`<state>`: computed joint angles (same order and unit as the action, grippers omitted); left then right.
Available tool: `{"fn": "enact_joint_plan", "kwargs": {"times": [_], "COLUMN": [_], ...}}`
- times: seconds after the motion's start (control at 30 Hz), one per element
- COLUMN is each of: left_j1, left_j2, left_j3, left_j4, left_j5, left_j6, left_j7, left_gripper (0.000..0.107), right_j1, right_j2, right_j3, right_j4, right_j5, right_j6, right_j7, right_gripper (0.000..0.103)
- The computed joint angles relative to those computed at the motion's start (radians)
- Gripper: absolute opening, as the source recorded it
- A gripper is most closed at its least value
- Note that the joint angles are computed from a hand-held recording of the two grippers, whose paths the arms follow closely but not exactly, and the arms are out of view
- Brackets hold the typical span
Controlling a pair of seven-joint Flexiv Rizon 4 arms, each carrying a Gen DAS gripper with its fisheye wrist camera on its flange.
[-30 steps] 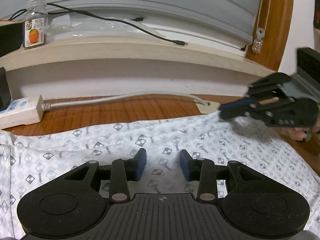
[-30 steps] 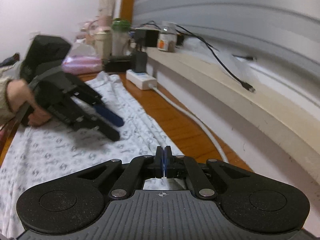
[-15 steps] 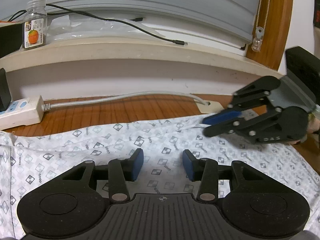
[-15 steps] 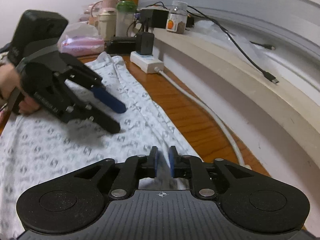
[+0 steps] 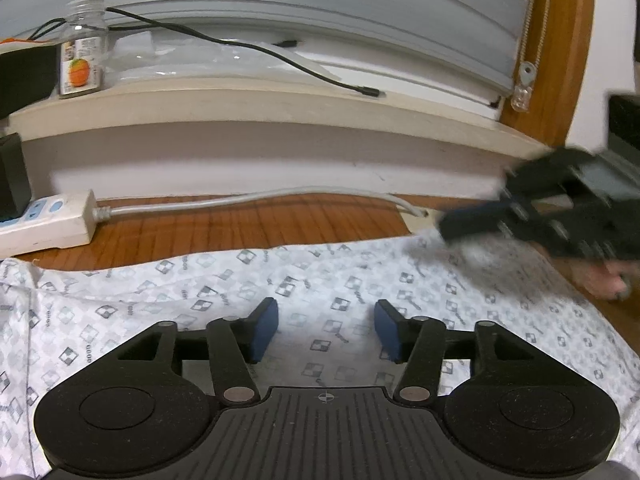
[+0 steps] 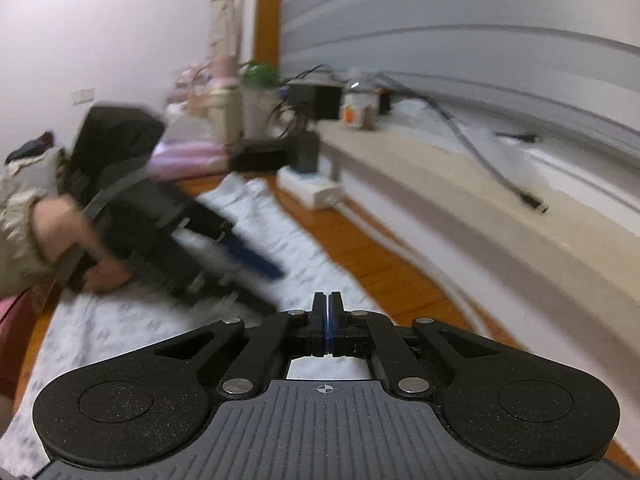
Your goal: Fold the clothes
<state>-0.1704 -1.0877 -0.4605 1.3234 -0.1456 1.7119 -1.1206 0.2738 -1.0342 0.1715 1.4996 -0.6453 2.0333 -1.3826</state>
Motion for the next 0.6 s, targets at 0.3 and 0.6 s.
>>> {"fn": "enact_joint_plan", "kwargs": {"times": [0.3, 0.6], "left_j1": [-0.007, 0.004], "left_j2": [0.003, 0.002], "left_j3": [0.014, -0.003], "left_j4": [-0.006, -0.004], "left_j5": [-0.014, -0.013], "left_j6": [-0.008, -0.018], "left_j7": [-0.028, -0.018], "left_gripper": [0.072, 0.074], "right_j1": [0.054, -0.165], "right_j2": [-0.014, -0.075], "right_j3": [-0.057, 0.241], "right_j4": [-0.07, -0.138], "right_j5": [0.11, 0.051], "right_j6": [-0.101, -0.333], "right_j7": [-0.016, -0.111], "right_gripper": [0.005, 0.041]}}
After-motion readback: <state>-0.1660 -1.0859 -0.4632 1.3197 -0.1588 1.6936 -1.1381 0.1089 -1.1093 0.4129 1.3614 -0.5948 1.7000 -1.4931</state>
